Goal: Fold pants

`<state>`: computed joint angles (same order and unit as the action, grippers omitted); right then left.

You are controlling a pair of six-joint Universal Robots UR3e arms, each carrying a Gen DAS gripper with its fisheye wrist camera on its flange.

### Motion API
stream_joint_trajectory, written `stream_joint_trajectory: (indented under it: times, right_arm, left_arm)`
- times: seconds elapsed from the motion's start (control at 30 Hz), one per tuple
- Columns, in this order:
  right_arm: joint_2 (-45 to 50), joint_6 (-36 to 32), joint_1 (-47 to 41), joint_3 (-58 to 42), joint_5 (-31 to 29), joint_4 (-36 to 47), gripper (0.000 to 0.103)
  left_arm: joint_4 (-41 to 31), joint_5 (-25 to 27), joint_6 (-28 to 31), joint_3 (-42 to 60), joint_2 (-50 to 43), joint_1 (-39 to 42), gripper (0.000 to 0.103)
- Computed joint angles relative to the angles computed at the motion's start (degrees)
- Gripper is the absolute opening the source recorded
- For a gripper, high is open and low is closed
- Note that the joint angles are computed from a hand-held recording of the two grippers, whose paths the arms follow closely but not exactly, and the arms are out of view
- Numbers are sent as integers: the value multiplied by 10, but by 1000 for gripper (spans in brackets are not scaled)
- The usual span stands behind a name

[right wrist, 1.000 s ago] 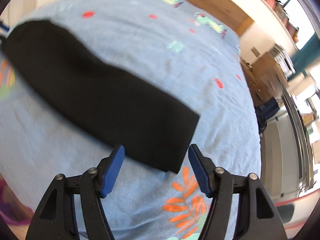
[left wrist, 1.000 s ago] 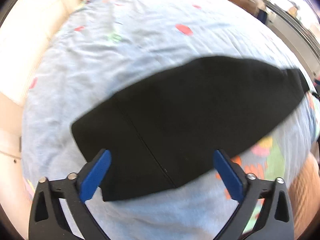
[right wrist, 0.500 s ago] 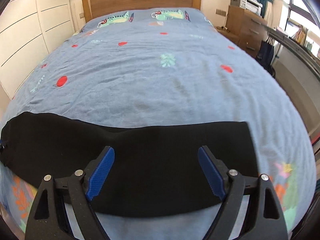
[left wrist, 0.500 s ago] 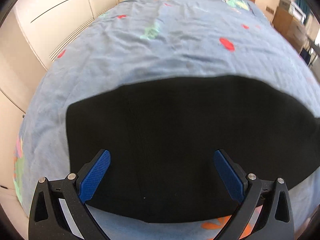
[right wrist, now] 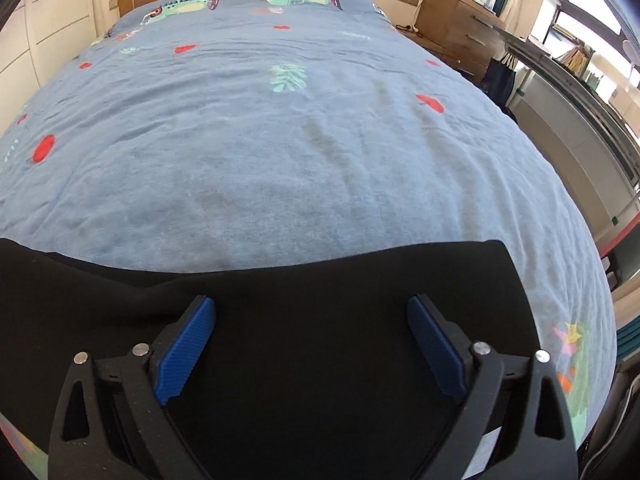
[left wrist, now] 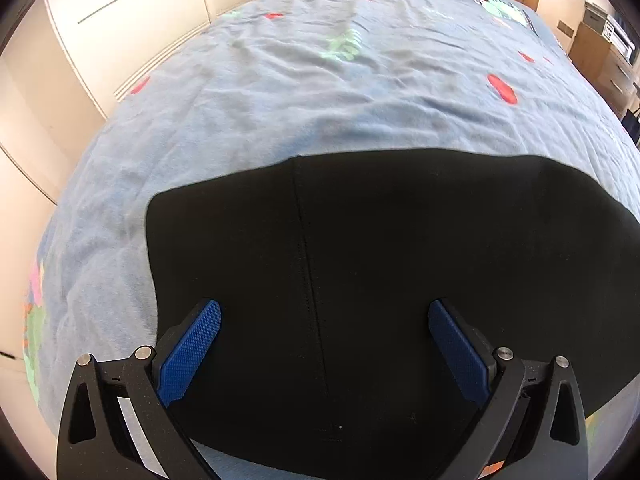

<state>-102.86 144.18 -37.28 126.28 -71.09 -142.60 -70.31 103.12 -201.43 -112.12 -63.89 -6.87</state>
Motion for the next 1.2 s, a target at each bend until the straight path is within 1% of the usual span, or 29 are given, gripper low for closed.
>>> stream_joint_trajectory:
  times: [0.07,0.1,0.13,0.17,0.2,0.23,0.3,0.43,0.5,0.57,0.63,0.7,0.77,0.83,0.9,0.97,1.03,1.13,1.2]
  right_arm:
    - [-42,-30,-37,9,68,47,103]
    - [-58,-41,-43,12,84,67,103]
    - [-65,-54,-42,12,92,82,103]
    - [-65,-63,-29,11,85,87,103]
    - [-56,-61,-10,9,70,75,103]
    - [-44,-56,15,15,45,43,103]
    - [-12,-33,64,24,-10,-29,103]
    - [61,17,129,6,-90,-111,103]
    - [84,28,151,-10,-118,-125,103]
    - [90,37,147,-36,-112,-91,103]
    - [68,31,128,-37,-91,-68,103]
    - [22,3,93,-16,-54,-57,103]
    - [-30,-35,44,4,-11,-28,103]
    - [-86,-77,-21,19,37,24,103]
    - [-135,-123,-93,25,84,95,103]
    - [-168,-174,-160,30,117,157,103]
    - [-179,-214,-198,32,122,198,103]
    - [-209,-269,-256,57,140,247,103]
    - [-200,-271,-259,76,129,230,103]
  left_arm:
    - [0,5,-4,6,2,-7,102]
    - [-7,5,-4,10,8,-9,102]
    - [3,4,-4,11,1,-11,102]
    - [-1,8,-7,20,0,-19,102]
    - [-3,11,-8,24,-2,-26,102]
    - [6,13,-6,27,-13,-29,102]
    - [0,20,-3,39,-20,-42,102]
    - [-8,20,2,45,-19,-41,102]
    - [-16,17,5,43,-11,-31,102]
    - [-28,18,2,46,-4,-27,102]
    - [-30,19,-3,39,6,-26,102]
    - [-40,22,-6,45,9,-24,102]
    - [-38,29,-17,60,-15,-34,102]
    - [-29,41,-28,71,-40,-47,102]
    - [-21,44,-37,78,-58,-59,102]
    - [-16,55,-49,89,-78,-79,102]
    - [-12,68,-66,100,-94,-107,102]
    - [-5,67,-76,111,-122,-128,102]
    - [-5,73,-78,124,-154,-141,102]
